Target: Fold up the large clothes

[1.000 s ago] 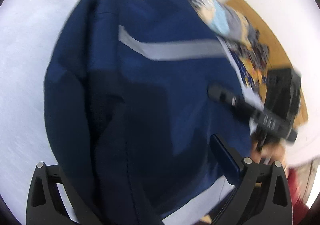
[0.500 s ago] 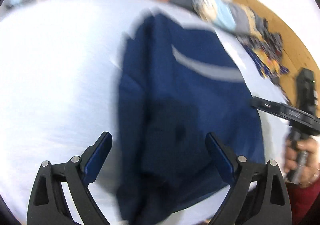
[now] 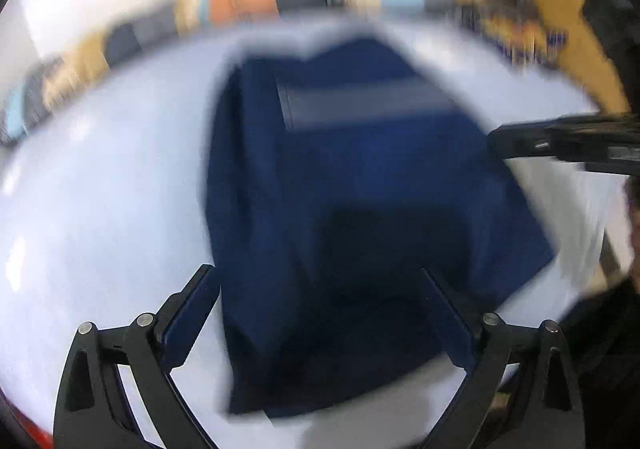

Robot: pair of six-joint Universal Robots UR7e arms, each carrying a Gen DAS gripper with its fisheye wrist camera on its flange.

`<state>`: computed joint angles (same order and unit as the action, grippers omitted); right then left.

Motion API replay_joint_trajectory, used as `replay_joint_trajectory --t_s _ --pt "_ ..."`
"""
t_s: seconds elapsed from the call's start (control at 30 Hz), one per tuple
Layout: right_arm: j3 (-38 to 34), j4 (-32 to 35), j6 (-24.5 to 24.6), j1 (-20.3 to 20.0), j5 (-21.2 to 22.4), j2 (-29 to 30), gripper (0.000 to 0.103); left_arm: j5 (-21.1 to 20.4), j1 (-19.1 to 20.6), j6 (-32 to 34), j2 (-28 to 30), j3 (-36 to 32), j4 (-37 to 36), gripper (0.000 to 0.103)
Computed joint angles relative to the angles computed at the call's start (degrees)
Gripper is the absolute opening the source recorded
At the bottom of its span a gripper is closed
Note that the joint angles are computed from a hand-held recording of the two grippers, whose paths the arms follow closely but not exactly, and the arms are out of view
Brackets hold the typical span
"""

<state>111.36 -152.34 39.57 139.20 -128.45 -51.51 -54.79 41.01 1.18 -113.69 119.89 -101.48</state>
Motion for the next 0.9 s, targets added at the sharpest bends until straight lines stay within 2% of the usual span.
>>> replay_joint_trajectory --t_s 0.03,0.1,0.17,0.23,0.27,0.3,0.33,0.37,0.43,0.47,0.53,0.63,0.77,0.83,0.87,0.9 --pt "-1.86 -0.11 -1.42 -0.33 -3.42 0.22 0.026 0.44 -0.27 0.9 1.26 -0.41 -3.59 0.099" --pt "-4.6 -1.23 -4.21 -2.13 -6.43 1.05 0.027 0.3 0.78 2.8 6.08 -1.85 -10.49 0.103" --pt "-8.23 -3.32 -6.88 -5.24 -7.63 3.03 0.028 -2.23 3.63 5.77 12.3 -3.67 -16.33 0.103" --pt "-11.17 -3.15 -7.91 -8.39 -9.13 5.18 0.035 -1.62 6.77 4.48 18.16 -4.95 -19.23 0.103" --pt "-11.62 -2.31 -7.57 -9.75 -8.98 5.65 0.04 -1.04 9.1 2.05 21.19 -6.05 -17.26 0.103" --pt "-12.33 -0.02 -6.45 -12.14 -6.56 6.01 0.043 0.06 11.11 -0.49 23.26 -6.87 -14.15 0.103" --pt "-11.66 2.09 -4.46 -13.72 -3.7 5.78 0.046 -0.75 12.44 -1.0 24.31 -7.4 -13.43 0.103" --pt "-11.63 3.31 -3.62 -16.11 -1.2 6.34 0.046 -1.17 12.77 -0.32 24.18 -7.08 -15.12 0.103" --pt "-10.39 0.25 -4.02 -16.66 -0.87 6.29 0.046 0.16 11.28 1.0 23.51 -6.49 -15.44 0.103" --pt "-10.12 -0.14 -3.92 -15.99 -1.19 5.72 0.046 -0.52 10.29 2.27 22.27 -6.23 -15.93 0.103" --pt "-9.02 -0.72 -4.31 -13.54 -2.68 4.08 0.046 0.74 7.79 2.93 18.36 -4.24 -17.57 0.103" --pt "-5.79 -0.06 -2.21 -8.38 -4.25 1.22 0.046 1.74 4.47 1.23 12.46 -1.92 -14.71 0.103" --pt "-0.37 4.31 6.28 -0.87 -5.4 -1.25 0.046 4.9 1.01 -6.15 1.91 3.75 -7.55 0.103" --pt "2.03 4.73 10.08 2.4 -5.26 -1.25 0.046 3.67 2.11 -9.47 -1.1 4.89 -2.76 0.103" --pt "3.55 5.72 13.67 3.76 -5.74 -1.0 0.047 2.28 3.64 -9.66 -4.12 6.1 -0.25 0.103" --pt "4.69 5.45 15.65 4.13 -4.74 -0.6 0.048 1.85 3.27 -11.79 -4.73 7.31 -0.14 0.103"
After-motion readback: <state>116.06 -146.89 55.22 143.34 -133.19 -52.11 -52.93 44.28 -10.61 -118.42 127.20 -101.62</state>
